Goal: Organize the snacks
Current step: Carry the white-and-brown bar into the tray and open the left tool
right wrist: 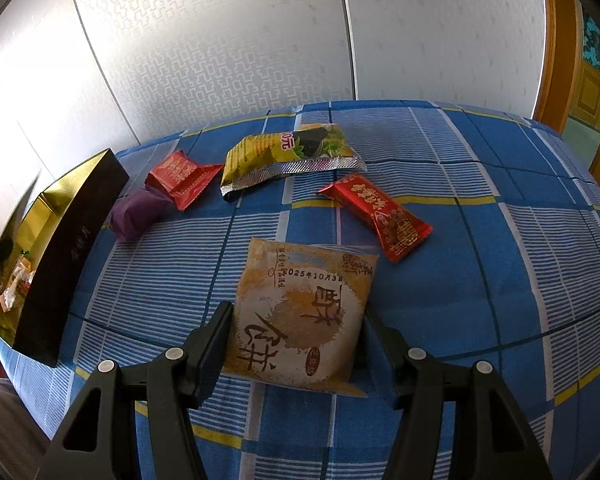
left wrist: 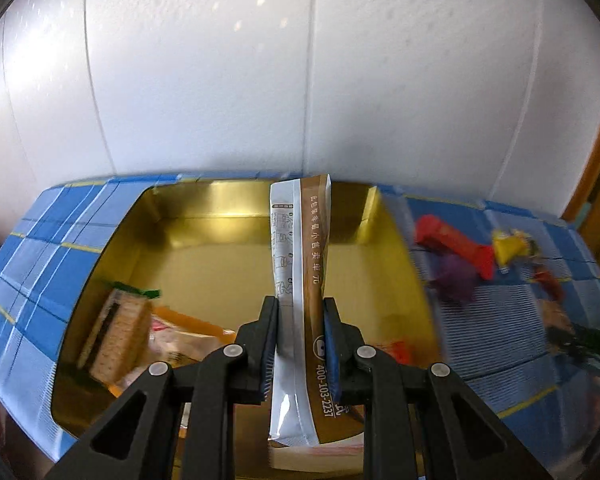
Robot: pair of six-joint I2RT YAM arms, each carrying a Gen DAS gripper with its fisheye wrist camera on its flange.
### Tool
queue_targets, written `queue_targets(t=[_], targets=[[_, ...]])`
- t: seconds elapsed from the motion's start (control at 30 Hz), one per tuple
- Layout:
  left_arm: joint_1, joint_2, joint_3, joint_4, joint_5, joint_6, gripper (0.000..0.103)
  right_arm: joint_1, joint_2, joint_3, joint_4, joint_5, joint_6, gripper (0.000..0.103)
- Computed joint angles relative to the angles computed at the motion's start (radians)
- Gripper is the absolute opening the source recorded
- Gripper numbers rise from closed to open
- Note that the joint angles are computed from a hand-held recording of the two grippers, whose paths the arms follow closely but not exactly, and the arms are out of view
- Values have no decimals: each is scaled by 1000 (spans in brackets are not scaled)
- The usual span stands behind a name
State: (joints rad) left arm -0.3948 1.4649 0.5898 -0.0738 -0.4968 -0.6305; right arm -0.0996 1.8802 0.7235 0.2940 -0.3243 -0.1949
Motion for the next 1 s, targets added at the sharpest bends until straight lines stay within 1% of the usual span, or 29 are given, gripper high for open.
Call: queue_targets(t=[0.1, 0.27, 0.33, 0.37, 0.43, 0.47, 0.5, 0.63, 0.83, 1.0], targets=[[63, 35, -10, 32, 39, 38, 21, 4, 2, 2, 2, 5, 2, 62], [127, 109, 8, 64, 63, 91, 21, 12, 1, -3, 13, 19, -2, 62], [139, 126, 20, 70, 76, 94, 23, 13, 0, -5, 16, 21, -4, 62], [145, 144, 35, 65, 70, 92, 25, 14, 1, -5, 18, 23, -6, 62], [156, 159, 49, 59, 67, 95, 26, 16, 1, -7, 24, 27, -9, 62], [160, 166, 43, 76, 69, 100, 26, 16, 1, -8, 26, 29, -11, 62], [159, 166, 37, 85, 66, 103, 29, 19, 1, -10, 29, 34, -15, 62], [144, 166, 20, 101, 38, 116, 29, 30, 1, -19, 48, 56, -25, 63], [121, 126, -48, 152, 2, 74, 29, 33, 7, -21, 66, 60, -16, 62], [70, 107, -73, 150, -58, 44, 29, 37, 5, -32, 87, 69, -10, 62]])
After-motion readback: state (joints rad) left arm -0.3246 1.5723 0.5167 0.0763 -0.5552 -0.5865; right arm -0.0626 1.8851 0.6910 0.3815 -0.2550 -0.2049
